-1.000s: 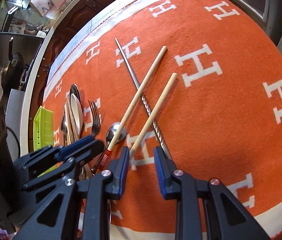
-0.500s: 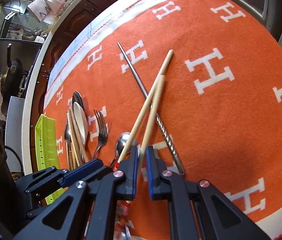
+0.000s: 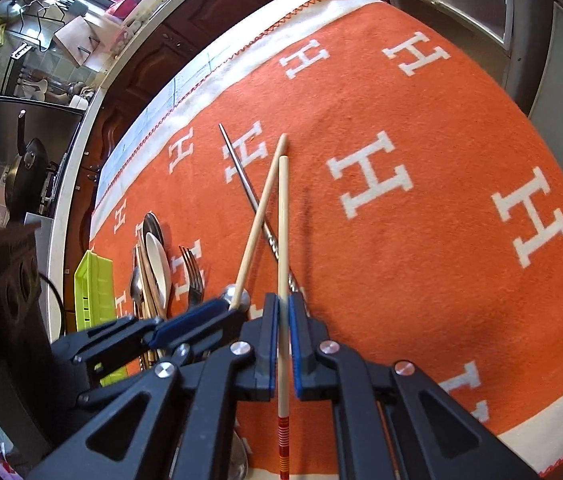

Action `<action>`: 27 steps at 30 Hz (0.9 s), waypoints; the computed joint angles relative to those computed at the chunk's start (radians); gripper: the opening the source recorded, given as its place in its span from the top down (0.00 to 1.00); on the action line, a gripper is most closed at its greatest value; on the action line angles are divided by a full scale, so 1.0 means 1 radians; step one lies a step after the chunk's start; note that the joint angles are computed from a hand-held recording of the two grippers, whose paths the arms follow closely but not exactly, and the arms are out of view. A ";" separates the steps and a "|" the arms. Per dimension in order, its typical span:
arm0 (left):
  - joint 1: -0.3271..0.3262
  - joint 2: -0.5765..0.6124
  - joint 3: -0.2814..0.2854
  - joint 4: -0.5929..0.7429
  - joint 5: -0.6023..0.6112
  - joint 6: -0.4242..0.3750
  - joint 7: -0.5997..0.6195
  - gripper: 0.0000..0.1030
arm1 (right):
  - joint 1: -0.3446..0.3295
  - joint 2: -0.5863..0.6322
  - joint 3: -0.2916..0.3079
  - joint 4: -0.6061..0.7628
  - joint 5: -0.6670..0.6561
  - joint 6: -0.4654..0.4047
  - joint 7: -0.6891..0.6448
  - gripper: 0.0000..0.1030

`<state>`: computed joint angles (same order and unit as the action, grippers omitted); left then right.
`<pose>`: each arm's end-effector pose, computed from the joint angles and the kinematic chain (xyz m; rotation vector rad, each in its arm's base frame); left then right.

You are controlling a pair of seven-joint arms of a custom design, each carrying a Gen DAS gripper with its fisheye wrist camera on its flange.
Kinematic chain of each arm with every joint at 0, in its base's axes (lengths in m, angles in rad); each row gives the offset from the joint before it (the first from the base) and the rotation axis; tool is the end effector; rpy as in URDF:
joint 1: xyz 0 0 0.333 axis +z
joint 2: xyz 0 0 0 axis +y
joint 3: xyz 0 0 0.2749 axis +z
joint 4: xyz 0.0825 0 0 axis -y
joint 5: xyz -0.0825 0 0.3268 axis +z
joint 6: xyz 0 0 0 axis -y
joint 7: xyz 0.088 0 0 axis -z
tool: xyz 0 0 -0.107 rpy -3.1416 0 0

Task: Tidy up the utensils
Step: 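Lift the chopsticks and lower them into the green tray, opening both tools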

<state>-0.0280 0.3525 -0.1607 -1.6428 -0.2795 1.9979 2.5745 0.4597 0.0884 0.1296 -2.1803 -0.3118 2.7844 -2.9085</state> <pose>0.5813 -0.1184 0.4018 0.7485 -2.9057 0.4383 0.4399 0.3095 0.4019 -0.7899 2.4805 0.0645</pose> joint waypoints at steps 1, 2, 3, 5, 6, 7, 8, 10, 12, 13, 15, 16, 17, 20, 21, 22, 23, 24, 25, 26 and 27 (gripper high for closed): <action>-0.006 0.004 -0.002 -0.002 0.004 0.010 -0.002 0.88 | 0.002 -0.002 -0.003 0.001 -0.013 -0.006 0.016 0.94; -0.015 0.009 -0.004 -0.005 0.012 0.020 -0.008 0.88 | 0.003 -0.009 -0.004 -0.006 -0.020 -0.011 0.026 0.94; -0.021 0.014 -0.004 -0.005 0.019 0.025 -0.015 0.90 | 0.001 -0.013 -0.003 -0.011 -0.020 -0.007 0.027 0.94; -0.023 0.006 -0.010 -0.030 0.012 0.063 -0.005 0.94 | -0.001 -0.025 -0.003 -0.025 -0.027 -0.004 0.038 0.94; -0.027 0.003 -0.010 -0.041 0.014 0.081 -0.005 0.96 | -0.002 -0.029 -0.002 -0.027 -0.032 -0.008 0.041 0.94; -0.027 0.003 -0.011 -0.043 0.010 0.086 -0.008 0.96 | -0.004 -0.036 -0.001 -0.035 -0.033 -0.004 0.043 0.94; -0.023 0.008 -0.012 -0.036 -0.002 0.079 -0.009 0.97 | -0.005 -0.040 0.000 -0.039 -0.035 -0.002 0.048 0.94; -0.013 0.017 -0.014 -0.016 -0.028 0.057 -0.015 0.97 | -0.007 -0.048 0.002 -0.045 -0.041 -0.001 0.053 0.94; 0.009 0.017 -0.016 0.006 -0.070 0.029 -0.005 0.97 | -0.010 -0.058 0.004 -0.048 -0.053 0.004 0.061 0.94; 0.020 0.014 -0.016 0.014 -0.090 0.018 0.001 0.97 | -0.011 -0.061 0.005 -0.047 -0.061 0.005 0.065 0.94; 0.047 0.013 -0.013 0.051 -0.135 -0.032 0.006 0.97 | -0.014 -0.069 0.007 -0.042 -0.080 0.005 0.072 0.94; 0.060 0.012 -0.011 0.069 -0.152 -0.055 0.006 0.97 | -0.014 -0.072 0.008 -0.034 -0.091 0.004 0.072 0.94; 0.073 0.006 -0.007 0.081 -0.166 -0.076 0.009 0.97 | -0.015 -0.074 0.010 -0.027 -0.097 0.004 0.072 0.94; 0.129 0.000 0.009 0.145 -0.231 -0.147 0.018 0.97 | -0.016 -0.067 0.013 0.016 -0.117 0.011 0.055 0.94; 0.153 0.001 0.015 0.175 -0.263 -0.169 0.018 0.97 | -0.016 -0.059 0.013 0.040 -0.123 0.012 0.041 0.95; 0.166 0.014 0.018 0.210 -0.282 -0.180 0.009 0.97 | -0.014 -0.048 0.014 0.071 -0.132 0.006 0.025 0.95; 0.189 0.021 0.023 0.243 -0.312 -0.190 -0.002 0.97 | -0.011 -0.036 0.014 0.099 -0.138 -0.003 0.009 0.95; 0.214 0.037 0.027 0.291 -0.341 -0.209 -0.018 0.97 | -0.007 -0.022 0.014 0.133 -0.140 -0.012 -0.013 0.95; 0.236 0.057 0.030 0.339 -0.362 -0.227 -0.035 0.97 | -0.005 -0.001 0.014 0.171 -0.135 -0.016 -0.043 0.95; 0.263 0.085 0.032 0.405 -0.382 -0.249 -0.060 0.97 | -0.003 0.031 0.016 0.226 -0.116 -0.021 -0.097 0.95; 0.290 0.111 0.031 0.468 -0.399 -0.273 -0.082 0.97 | 0.000 0.057 0.017 0.269 -0.097 -0.023 -0.140 0.95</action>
<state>0.2623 0.4637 -0.1299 -1.1751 -0.6786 1.7254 2.4930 0.4594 0.1458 0.1465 -1.9117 -0.4091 2.7613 -3.0486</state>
